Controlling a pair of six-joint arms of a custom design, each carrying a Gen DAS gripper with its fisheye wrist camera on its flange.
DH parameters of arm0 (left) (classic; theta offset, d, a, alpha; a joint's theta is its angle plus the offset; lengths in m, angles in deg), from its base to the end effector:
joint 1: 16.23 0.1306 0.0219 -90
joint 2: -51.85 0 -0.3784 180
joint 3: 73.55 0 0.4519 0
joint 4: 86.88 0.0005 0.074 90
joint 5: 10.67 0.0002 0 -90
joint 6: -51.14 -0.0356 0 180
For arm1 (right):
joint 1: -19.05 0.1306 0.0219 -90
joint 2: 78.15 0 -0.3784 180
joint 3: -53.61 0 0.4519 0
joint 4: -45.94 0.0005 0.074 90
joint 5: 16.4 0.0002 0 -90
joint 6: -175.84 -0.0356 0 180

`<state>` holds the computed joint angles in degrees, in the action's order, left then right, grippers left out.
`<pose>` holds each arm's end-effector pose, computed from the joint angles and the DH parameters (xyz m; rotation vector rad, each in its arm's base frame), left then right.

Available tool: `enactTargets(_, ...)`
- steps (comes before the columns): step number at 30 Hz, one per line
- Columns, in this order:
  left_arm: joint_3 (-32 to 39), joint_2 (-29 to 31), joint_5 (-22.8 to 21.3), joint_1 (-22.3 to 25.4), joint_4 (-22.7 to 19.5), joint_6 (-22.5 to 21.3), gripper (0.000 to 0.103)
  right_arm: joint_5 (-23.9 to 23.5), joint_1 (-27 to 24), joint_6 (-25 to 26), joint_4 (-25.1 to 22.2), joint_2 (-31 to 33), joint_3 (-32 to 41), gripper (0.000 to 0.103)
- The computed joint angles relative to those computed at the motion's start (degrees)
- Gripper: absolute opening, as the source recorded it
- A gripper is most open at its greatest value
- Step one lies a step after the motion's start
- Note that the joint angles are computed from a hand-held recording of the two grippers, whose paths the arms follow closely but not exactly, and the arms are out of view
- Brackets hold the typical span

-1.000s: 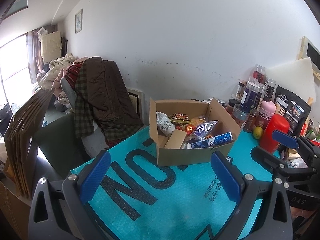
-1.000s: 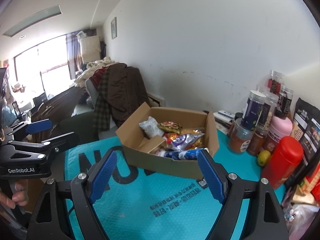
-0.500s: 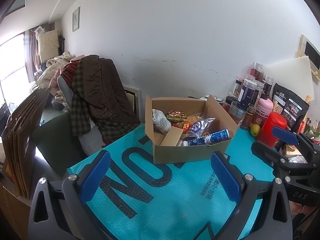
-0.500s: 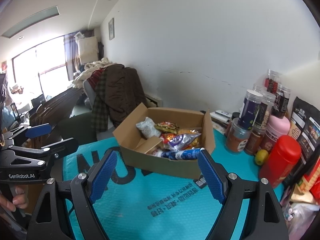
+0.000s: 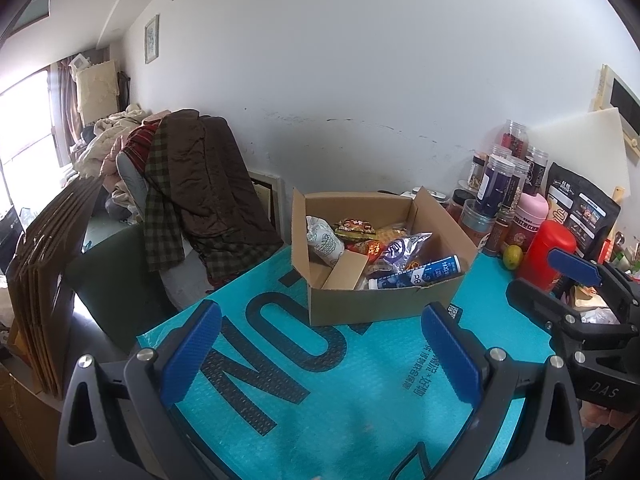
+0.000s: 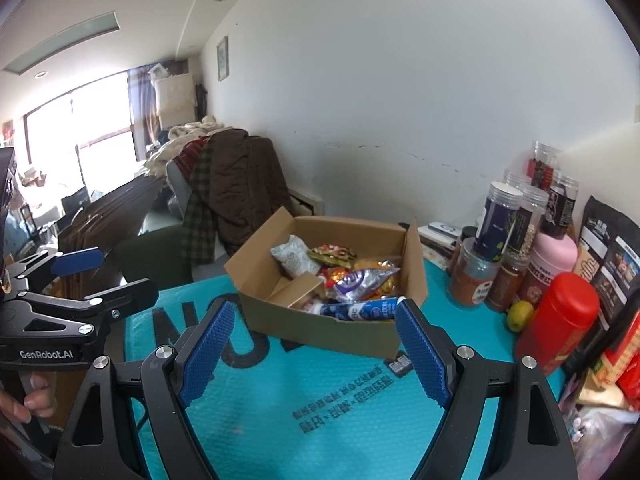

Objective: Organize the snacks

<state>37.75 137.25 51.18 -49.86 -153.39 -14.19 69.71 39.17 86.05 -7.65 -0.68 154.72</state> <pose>0.4070 -0.2511 0.6364 -0.0798 2.1806 -0.0109 0.4205 0.1561 0.6263 -0.4120 2.0638 0.2806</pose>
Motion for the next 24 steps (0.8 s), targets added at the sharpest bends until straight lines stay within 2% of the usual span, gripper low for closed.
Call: enactTargets(24, 0.71, 0.36, -0.01, 0.12, -2.28, 0.77, 0.102, 0.22, 0.05, 0.31, -0.33, 0.0, 0.09, 0.084)
